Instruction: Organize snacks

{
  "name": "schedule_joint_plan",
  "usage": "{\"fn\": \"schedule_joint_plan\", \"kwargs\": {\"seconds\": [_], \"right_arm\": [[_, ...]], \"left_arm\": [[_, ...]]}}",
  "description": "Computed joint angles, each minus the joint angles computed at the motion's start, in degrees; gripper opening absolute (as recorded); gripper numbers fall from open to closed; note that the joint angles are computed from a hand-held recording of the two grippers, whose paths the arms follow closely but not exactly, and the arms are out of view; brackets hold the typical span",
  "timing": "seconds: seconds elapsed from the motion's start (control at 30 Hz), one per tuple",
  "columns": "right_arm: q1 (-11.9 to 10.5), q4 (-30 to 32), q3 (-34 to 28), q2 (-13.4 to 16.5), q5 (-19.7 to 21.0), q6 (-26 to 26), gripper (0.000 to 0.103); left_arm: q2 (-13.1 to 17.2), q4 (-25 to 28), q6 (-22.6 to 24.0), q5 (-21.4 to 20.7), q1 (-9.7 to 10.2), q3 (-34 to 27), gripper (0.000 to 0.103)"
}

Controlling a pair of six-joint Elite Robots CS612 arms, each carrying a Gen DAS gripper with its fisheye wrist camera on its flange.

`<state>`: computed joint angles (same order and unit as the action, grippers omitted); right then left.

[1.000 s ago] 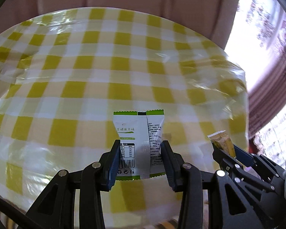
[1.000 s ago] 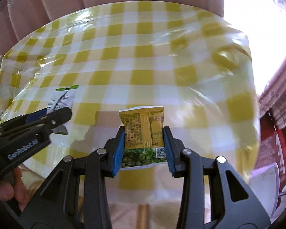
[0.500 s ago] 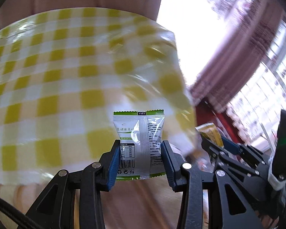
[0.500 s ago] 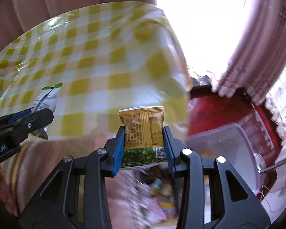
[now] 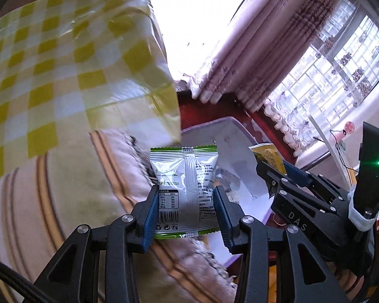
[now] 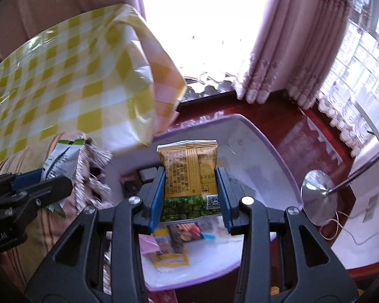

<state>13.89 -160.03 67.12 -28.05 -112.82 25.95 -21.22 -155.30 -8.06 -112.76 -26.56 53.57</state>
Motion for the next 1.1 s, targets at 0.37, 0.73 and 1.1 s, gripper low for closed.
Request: {"fn": "schedule_joint_plan", "kwargs": {"seconds": [0.37,0.73,1.1], "right_arm": [[-0.36,-2.28,5.39,-2.21,-0.49,3.47,0.051],[-0.13,-2.31,10.07,-4.56,-3.6,7.57,0.07],[-0.53,-1.24,10.44,-4.53,-4.24,9.05,0.07]], "left_arm": [[-0.02,0.93,-0.14,-1.34,-0.72,0.83,0.069],[-1.26,-1.97,1.93,1.8,-1.86,4.15,0.092],[-1.35,-2.8,2.08,2.67,-2.11,4.78,0.094]]}}
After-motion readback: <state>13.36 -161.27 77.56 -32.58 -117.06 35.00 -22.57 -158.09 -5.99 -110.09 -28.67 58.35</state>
